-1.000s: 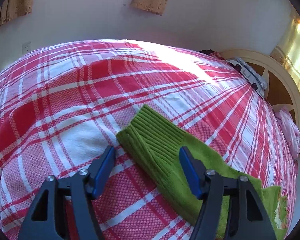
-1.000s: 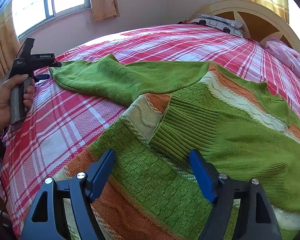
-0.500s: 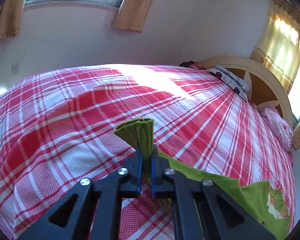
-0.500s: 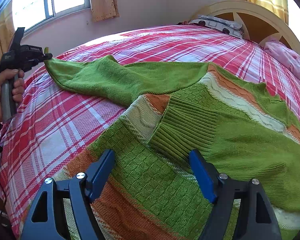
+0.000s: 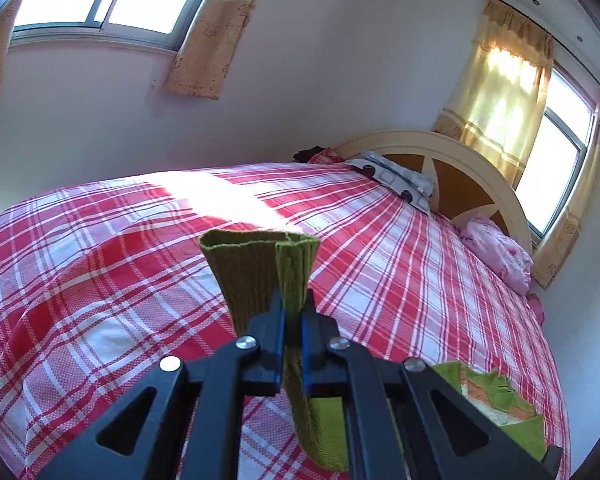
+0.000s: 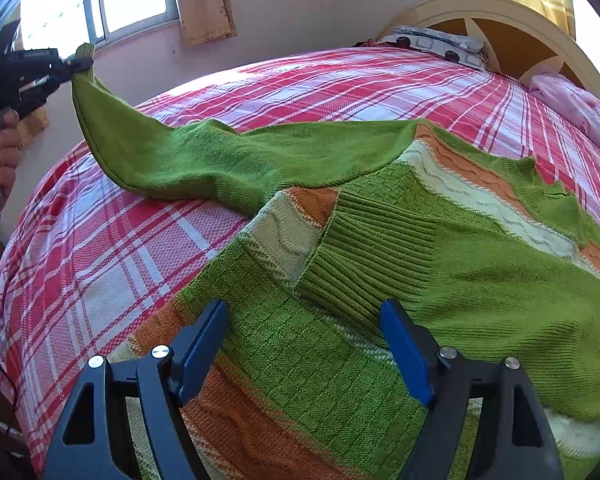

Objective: Fold small clothes
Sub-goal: 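Lift the other sleeve and fold it across the sweater with the left gripper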

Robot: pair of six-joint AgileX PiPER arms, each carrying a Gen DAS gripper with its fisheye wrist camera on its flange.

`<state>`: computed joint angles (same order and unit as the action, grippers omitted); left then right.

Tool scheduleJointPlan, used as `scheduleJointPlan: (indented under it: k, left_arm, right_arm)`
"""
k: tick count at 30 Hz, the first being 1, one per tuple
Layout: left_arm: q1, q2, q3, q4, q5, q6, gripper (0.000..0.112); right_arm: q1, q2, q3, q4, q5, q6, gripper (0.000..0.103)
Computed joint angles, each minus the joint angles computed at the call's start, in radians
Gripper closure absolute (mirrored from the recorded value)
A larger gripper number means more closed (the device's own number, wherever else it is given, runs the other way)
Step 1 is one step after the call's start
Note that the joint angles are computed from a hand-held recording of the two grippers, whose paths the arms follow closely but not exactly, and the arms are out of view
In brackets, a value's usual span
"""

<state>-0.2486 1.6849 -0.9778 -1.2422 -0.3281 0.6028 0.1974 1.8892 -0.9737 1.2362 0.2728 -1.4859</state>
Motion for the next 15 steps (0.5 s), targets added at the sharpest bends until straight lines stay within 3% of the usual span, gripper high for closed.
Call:
scheduleJointPlan:
  k: [5,8,11,15]
  left_arm:
    - [-0.039,0.011,-0.034,-0.089,0.014,0.120,0.105]
    - [-0.068,0.002,-0.040,-0.141,0.016,0.186,0.105]
    - [-0.098,-0.020,-0.045,-0.163,0.015,0.230,0.105]
    - [-0.137,-0.031,-0.083,-0.295,0.012,0.394,0.105]
  right_arm:
    - [0.002,-0.011,0.004,-0.001,0.023,-0.023,0.023]
    - [-0.008,-0.061,0.053,0.178,-0.005,-0.170,0.023]
    - [-0.039,-0.114,0.082,0.159,0.041,-0.153,0.023]
    - [-0.053,-0.171,0.122,0.125,0.009,-0.148,0.023]
